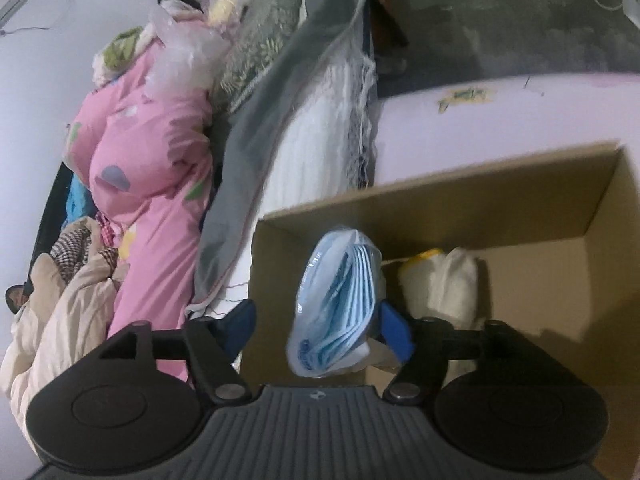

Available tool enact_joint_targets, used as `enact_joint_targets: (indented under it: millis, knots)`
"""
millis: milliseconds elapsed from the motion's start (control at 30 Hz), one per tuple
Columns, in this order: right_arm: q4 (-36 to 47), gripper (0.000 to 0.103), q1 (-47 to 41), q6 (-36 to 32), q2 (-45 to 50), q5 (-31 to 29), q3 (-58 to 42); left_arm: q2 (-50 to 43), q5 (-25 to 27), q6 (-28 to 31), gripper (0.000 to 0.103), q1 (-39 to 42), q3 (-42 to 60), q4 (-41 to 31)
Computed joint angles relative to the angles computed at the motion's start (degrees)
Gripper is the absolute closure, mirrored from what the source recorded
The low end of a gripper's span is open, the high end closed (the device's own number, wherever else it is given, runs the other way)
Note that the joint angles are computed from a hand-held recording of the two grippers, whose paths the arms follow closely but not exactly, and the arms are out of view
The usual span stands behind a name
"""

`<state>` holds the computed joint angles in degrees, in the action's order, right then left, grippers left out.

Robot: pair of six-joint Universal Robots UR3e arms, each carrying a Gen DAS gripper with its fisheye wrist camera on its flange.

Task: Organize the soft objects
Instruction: 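Grasp the mask pack in the box with the right tool and stand it upright beside the gloves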

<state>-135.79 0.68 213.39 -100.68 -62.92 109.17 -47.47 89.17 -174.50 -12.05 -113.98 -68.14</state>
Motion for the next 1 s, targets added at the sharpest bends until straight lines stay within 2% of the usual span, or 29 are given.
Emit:
enact_joint_targets:
  millis: [133,267,367,467,567,633,700,900,1000]
  knots:
    - [4.1,0.042,-1.9,-1.9,-3.0,-2.6,-0.1,0.4,-0.8,0.4,0.013,1.0,-0.1,-0.3]
    - [5.6,0.039,-1.6,-0.6,0.6,-3.7,-1.5,0.5,-1.4,0.7,0.013,1.9,-0.2,-0.5]
    - [6.8,0.031,-0.2,-0.6,6.3,-2.5,-4.2,0.4,-1.2,0.5,0.013,1.8,-0.2,-0.5]
    - [4.1,0.018,2.0,0.6,9.0,-4.1,-5.1,0.3,-1.2,0.5,0.013,1.9,-0.2,-0.3]
    - [3.1,0.018,1.0,0.9,9.1,-1.5,-4.5,0.7,-1.5,0.8,0.013,2.4,-0.4,-0.5]
    - [0.1,0.018,-1.6,0.4,8.4,4.7,-1.7,0.9,-1.8,1.0,0.013,2.7,-0.5,-0.6]
    - [-1.9,0.018,-2.1,0.6,8.7,7.2,-0.9,1.2,-2.4,1.3,0.013,3.5,-0.5,-0.9]
    - [-3.1,0.019,0.0,-1.4,12.0,8.8,-1.8,1.2,-2.4,1.0,0.013,3.2,-0.4,-1.5]
    - [-0.7,0.019,0.7,-2.9,9.8,6.4,-3.1,1.3,-2.2,0.6,0.013,2.6,-0.1,-1.7]
